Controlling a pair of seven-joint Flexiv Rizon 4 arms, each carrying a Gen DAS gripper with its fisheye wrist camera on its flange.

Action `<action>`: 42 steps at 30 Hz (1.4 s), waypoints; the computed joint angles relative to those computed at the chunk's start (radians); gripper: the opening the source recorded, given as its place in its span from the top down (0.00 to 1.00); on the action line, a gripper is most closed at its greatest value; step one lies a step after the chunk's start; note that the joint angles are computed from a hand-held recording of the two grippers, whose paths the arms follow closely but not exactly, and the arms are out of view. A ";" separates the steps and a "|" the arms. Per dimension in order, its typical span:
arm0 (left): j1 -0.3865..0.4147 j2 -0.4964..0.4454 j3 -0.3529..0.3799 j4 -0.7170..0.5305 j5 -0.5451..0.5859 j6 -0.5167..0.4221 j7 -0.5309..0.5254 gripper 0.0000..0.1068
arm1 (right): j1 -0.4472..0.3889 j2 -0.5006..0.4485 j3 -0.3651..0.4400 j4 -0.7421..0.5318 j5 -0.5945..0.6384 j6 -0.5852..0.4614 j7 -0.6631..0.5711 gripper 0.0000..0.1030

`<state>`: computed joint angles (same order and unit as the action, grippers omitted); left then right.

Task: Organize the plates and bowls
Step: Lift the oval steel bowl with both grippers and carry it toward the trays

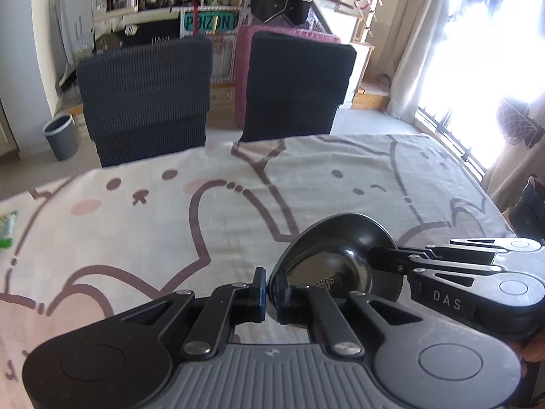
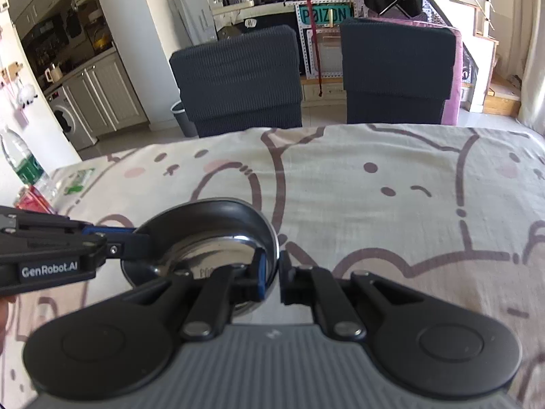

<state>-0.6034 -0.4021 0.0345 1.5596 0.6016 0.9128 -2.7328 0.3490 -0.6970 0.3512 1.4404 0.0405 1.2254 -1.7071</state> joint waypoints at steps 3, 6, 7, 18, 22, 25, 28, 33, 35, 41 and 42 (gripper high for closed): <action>-0.040 0.018 -0.001 -0.034 0.042 -0.070 -0.013 0.95 | -0.026 0.048 0.020 0.052 0.024 0.021 -0.014 0.91; -0.066 0.037 -0.016 -0.052 0.071 -0.116 -0.039 0.95 | -0.047 0.103 0.030 0.111 0.041 0.039 -0.030 0.91; -0.075 0.042 -0.022 -0.058 0.083 -0.131 -0.050 0.95 | -0.054 0.113 0.036 0.116 0.048 0.040 -0.037 0.91; -0.169 0.048 -0.086 -0.159 0.193 -0.272 -0.147 0.95 | -0.164 0.279 0.100 0.258 0.198 0.072 -0.196 0.91; -0.209 0.026 -0.096 -0.208 0.222 -0.303 -0.176 0.94 | -0.213 0.334 0.121 0.292 0.300 0.068 -0.276 0.91; -0.238 0.002 -0.097 -0.246 0.239 -0.311 -0.197 0.94 | -0.245 0.373 0.121 0.308 0.389 0.053 -0.341 0.91; -0.263 -0.030 -0.093 -0.289 0.246 -0.307 -0.204 0.94 | -0.254 0.404 0.097 0.323 0.453 0.042 -0.389 0.91; -0.292 -0.089 -0.077 -0.359 0.229 -0.279 -0.187 0.94 | -0.245 0.448 0.035 0.346 0.518 0.030 -0.439 0.91; -0.298 -0.117 -0.070 -0.389 0.211 -0.259 -0.167 0.94 | -0.241 0.462 0.013 0.362 0.535 0.033 -0.455 0.91; -0.307 -0.215 -0.043 -0.488 0.131 -0.205 -0.077 0.94 | -0.239 0.485 -0.051 0.396 0.540 0.031 -0.457 0.91; -0.307 -0.229 -0.038 -0.501 0.115 -0.196 -0.063 0.94 | -0.234 0.485 -0.062 0.403 0.527 0.036 -0.444 0.91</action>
<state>-0.9107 -0.6316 -0.0038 1.0585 0.7163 0.7167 -2.7959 0.1149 -0.2119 0.2889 1.8430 0.5678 1.2610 -2.1515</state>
